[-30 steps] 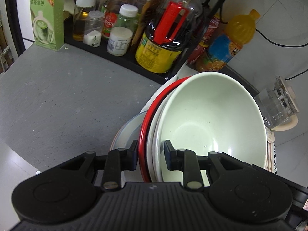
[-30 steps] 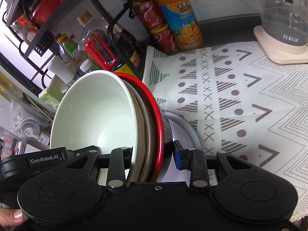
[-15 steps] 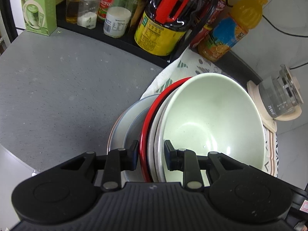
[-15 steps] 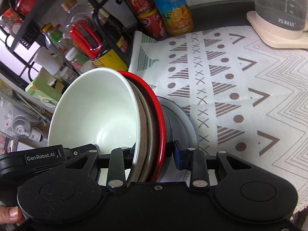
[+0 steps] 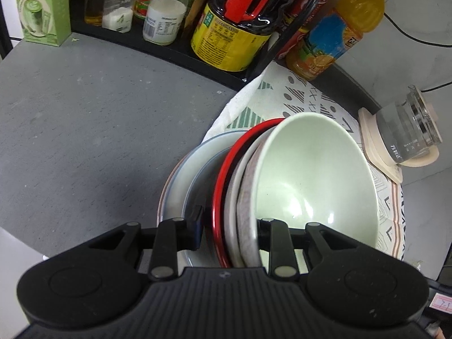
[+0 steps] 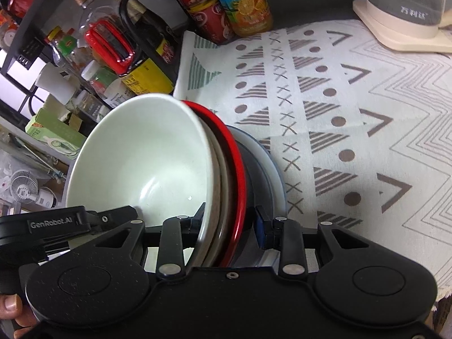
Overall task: Organize plates and bowls
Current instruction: 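Lower the nested bowls onto the 'BAKERY' plate and open both grippers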
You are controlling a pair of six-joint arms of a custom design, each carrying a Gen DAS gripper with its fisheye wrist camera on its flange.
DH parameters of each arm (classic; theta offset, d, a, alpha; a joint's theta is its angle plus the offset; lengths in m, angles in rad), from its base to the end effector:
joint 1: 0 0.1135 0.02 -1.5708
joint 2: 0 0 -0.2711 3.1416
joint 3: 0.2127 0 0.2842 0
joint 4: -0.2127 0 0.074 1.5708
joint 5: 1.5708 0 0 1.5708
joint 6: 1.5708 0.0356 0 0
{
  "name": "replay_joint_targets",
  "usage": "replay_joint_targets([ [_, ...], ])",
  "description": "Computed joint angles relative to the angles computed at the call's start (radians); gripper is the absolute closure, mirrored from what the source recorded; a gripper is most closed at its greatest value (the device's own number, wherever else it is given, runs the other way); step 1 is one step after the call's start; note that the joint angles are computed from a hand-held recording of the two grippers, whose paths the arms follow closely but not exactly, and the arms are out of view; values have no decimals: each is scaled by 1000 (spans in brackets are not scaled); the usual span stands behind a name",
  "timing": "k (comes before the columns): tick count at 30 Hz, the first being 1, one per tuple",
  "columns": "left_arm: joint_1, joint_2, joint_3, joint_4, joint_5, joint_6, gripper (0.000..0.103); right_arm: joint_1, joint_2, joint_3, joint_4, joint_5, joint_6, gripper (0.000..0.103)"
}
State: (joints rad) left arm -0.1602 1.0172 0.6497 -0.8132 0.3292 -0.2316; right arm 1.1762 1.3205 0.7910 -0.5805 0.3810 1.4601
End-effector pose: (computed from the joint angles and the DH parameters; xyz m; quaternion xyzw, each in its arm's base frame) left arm 0.1948 -0.0431 0.2007 -0.0028 0.9683 -0.1949 0.1562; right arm 0.1162 0.2446 0.1917 0.1781 0.9402 0.1710 0.2345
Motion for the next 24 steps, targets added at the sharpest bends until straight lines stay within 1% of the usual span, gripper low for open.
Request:
replay_joint_targets([
  [4,9,39,20,0,21,37,76,0,-3,-7,6,2,2,70],
  [8,12,52,46,-2,30,77,73,9,-13,-17,23,15,21,62],
  [10,6,53,60,-2,25,109,73,17,-7,-8,12,30,28,62],
  [13,4,66,80,6,34,154,65,36,-2,5,-9,65,45,62],
  [15,-2,82,94,13,35,175,56,50,-7,7,-17,94,63,59],
  [16,-7,87,101,16,30,185,54,57,-10,8,-21,111,71,58],
  [18,-12,97,112,20,30,201,48,68,-8,21,-44,144,90,49],
  [19,-11,102,118,20,39,208,47,74,-5,30,-62,162,102,48],
  [21,-7,109,132,12,49,222,38,84,0,50,-98,194,123,44],
  [22,-9,108,138,13,47,227,35,88,2,60,-116,209,136,43],
  [23,-11,106,141,16,44,233,30,93,2,67,-133,224,149,40],
  [24,-12,101,142,18,43,241,27,98,3,77,-151,239,162,37],
])
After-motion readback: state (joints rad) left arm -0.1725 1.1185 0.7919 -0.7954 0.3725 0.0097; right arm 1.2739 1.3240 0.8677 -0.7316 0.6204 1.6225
